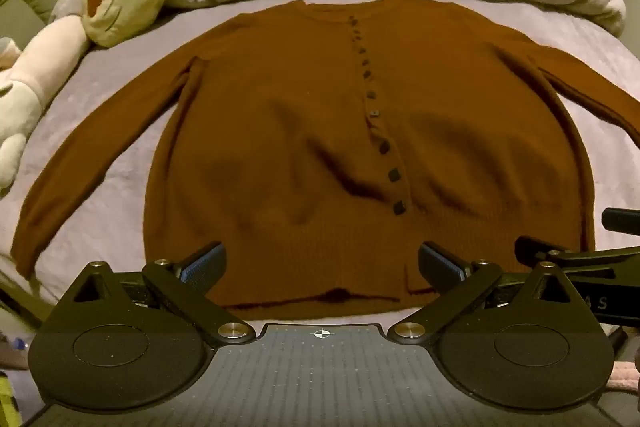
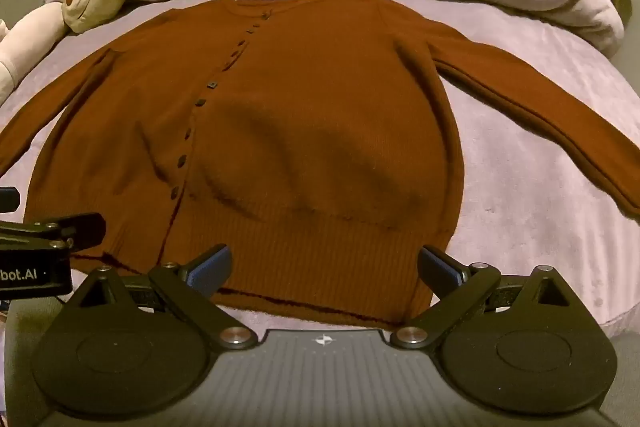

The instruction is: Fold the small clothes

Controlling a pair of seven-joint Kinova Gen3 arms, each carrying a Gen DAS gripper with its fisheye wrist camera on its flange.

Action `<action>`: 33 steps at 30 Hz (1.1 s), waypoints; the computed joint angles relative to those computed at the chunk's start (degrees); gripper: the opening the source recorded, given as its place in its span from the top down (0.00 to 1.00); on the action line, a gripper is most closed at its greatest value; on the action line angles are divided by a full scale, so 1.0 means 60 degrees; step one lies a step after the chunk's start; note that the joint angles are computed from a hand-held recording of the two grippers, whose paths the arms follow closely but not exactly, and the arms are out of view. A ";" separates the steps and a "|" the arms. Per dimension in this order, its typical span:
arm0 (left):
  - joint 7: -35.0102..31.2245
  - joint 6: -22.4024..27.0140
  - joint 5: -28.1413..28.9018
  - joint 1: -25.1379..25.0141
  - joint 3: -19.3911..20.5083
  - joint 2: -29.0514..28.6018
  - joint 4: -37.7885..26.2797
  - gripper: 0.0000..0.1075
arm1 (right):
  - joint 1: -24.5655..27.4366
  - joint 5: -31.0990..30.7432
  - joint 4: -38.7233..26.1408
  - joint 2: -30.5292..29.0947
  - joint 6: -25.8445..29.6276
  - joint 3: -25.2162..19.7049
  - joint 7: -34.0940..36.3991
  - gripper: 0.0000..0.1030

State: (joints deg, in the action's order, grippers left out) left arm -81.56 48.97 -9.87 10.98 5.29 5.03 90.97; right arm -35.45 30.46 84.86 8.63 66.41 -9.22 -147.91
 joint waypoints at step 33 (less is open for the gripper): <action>0.0290 0.0434 -0.0254 0.0192 -0.0009 0.0278 -0.0279 0.04 | 0.0179 -0.0074 0.0309 -0.0091 -0.0377 0.0040 -0.0202 0.04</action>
